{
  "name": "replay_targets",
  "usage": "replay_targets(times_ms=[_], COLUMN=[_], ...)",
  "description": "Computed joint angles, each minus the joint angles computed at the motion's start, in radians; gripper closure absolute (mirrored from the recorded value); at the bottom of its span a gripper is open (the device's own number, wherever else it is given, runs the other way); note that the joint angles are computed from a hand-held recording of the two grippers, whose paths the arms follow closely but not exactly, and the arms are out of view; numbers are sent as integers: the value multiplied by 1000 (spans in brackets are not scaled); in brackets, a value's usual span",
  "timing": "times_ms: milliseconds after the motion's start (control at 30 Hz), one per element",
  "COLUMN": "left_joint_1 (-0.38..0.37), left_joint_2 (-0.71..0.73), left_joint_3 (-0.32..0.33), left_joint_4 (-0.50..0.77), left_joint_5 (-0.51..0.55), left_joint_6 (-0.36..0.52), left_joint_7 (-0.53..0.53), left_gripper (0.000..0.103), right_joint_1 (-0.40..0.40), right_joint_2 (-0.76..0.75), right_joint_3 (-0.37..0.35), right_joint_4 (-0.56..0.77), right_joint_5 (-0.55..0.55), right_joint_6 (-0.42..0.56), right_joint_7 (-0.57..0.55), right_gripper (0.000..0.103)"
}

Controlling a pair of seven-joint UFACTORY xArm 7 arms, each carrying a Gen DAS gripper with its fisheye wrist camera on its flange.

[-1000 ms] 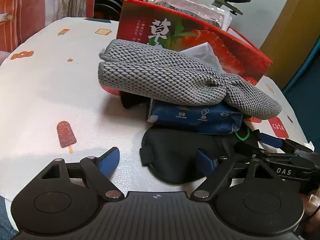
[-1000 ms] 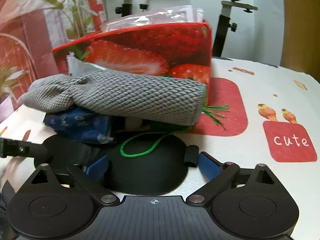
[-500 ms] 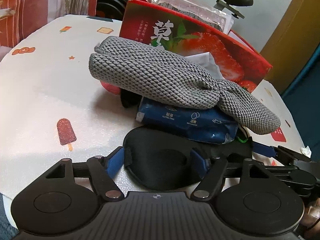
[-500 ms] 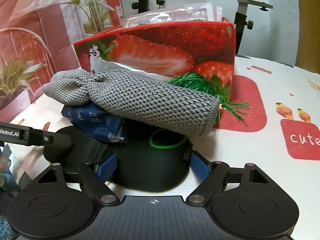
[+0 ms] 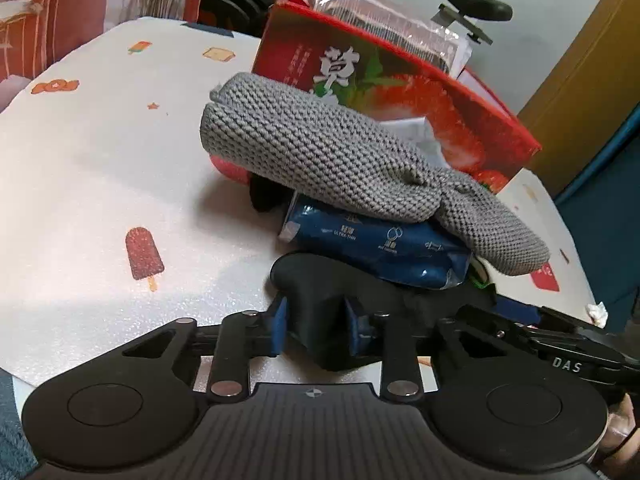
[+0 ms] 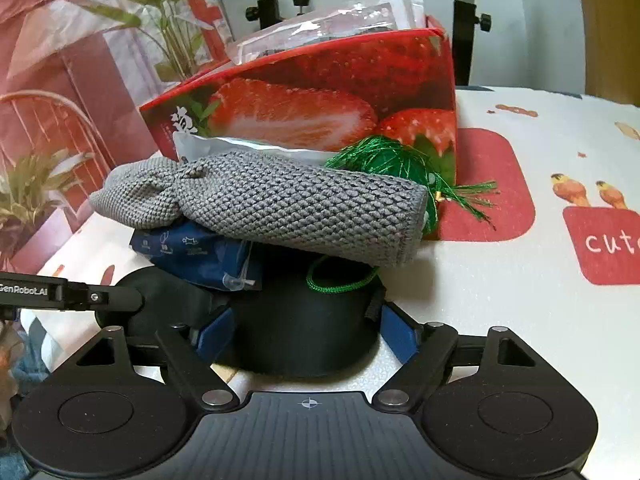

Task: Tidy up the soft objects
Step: 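Close the left gripper on the black eye mask while the right gripper grips it too, then lift the black eye mask with both grippers and lower it into the red box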

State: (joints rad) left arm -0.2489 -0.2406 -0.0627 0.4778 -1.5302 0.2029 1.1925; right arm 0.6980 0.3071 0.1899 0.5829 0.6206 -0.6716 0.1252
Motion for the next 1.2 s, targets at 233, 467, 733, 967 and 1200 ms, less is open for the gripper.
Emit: replay_targets(times_ms=[233, 467, 733, 967, 1200], left_joint_1=[-2, -25, 22, 1, -47], left_joint_2=[-3, -49, -153, -206, -247], left_joint_3=[9, -16, -30, -3, 45], left_joint_4=[-2, -13, -57, -96, -116], left_joint_5=[33, -77, -111, 18, 34], left_joint_6=[13, -37, 32, 84, 99], left_joint_7=[-21, 147, 174, 67, 82], left_gripper=[75, 87, 91, 91, 91], right_joint_1=[-52, -88, -101, -90, -78], right_joint_2=[-33, -79, -165, -249, -320], right_joint_3=[19, 31, 49, 74, 114], right_joint_4=[-38, -70, -124, -170, -216], right_joint_5=[-74, -192, -206, -156, -97], right_joint_6=[15, 27, 21, 65, 83], right_joint_7=[114, 229, 337, 353, 347], right_gripper=[63, 81, 82, 82, 82])
